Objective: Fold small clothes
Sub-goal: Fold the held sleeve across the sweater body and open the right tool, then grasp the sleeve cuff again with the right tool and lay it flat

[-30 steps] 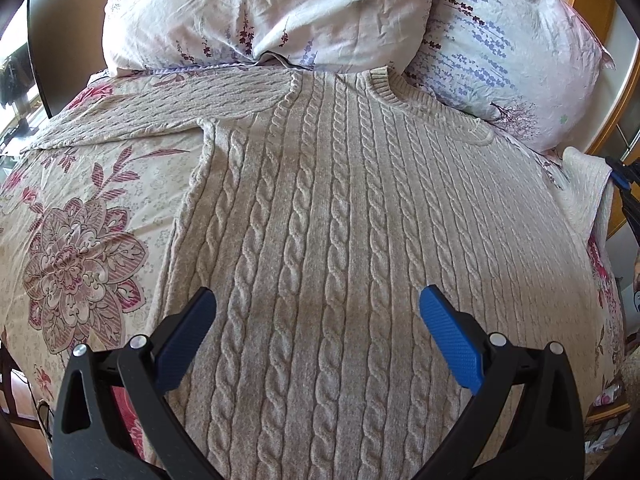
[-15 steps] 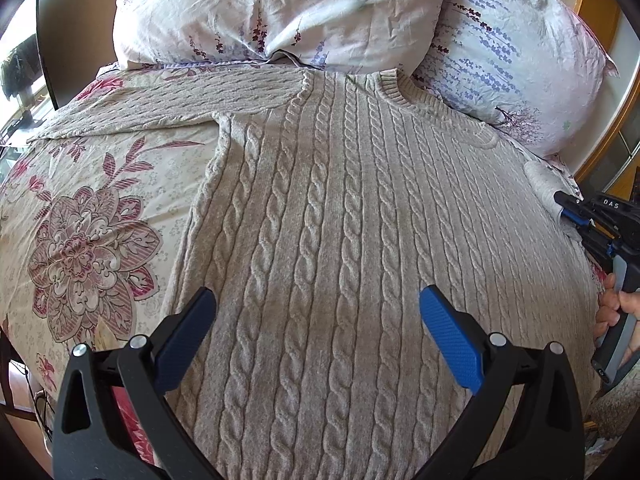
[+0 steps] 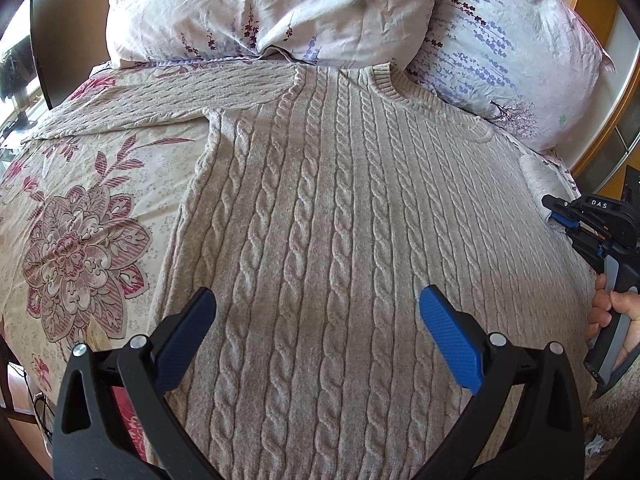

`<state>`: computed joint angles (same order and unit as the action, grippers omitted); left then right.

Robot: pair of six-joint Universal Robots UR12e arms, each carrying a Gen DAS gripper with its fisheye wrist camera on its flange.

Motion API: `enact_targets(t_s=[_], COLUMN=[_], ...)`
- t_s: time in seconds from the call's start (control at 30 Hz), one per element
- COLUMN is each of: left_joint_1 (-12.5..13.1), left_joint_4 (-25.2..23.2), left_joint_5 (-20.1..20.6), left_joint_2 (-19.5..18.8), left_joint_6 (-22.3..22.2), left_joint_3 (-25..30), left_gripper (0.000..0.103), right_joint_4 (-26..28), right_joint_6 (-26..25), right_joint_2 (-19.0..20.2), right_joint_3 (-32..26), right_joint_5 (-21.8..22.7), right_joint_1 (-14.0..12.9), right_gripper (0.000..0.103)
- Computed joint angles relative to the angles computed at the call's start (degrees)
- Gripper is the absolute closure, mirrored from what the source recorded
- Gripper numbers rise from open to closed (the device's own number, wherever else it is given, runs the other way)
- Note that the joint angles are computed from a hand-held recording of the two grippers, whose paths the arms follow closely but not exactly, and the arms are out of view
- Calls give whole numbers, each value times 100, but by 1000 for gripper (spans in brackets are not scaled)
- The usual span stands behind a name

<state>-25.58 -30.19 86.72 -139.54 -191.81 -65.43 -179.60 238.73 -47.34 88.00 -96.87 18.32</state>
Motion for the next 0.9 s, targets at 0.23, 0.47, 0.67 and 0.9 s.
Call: enact_targets(t_s=[0.23,0.47,0.67,0.9], left_joint_1=[13,11,6,-2], left_joint_4=[-1,6,-105,-90], left_joint_5=[-41,-65,-103,-58], left_joint_2=[-17,-60,-103,-99], left_joint_6=[-26,29,49,65], left_joint_3=[24,91,160,153], left_gripper=[2,2,2,2], right_joint_4=[165,-767,-1308,-1018], right_joint_6=[-5,270,2024,3642], right_joint_2=[-17,-431,-768,-833], right_joint_3=[-9,686,1543,1847], right_joint_5=[343,235,-638,-719], right_joint_1=[-38,-55,-295,-451], right_gripper=[71,35,52,65])
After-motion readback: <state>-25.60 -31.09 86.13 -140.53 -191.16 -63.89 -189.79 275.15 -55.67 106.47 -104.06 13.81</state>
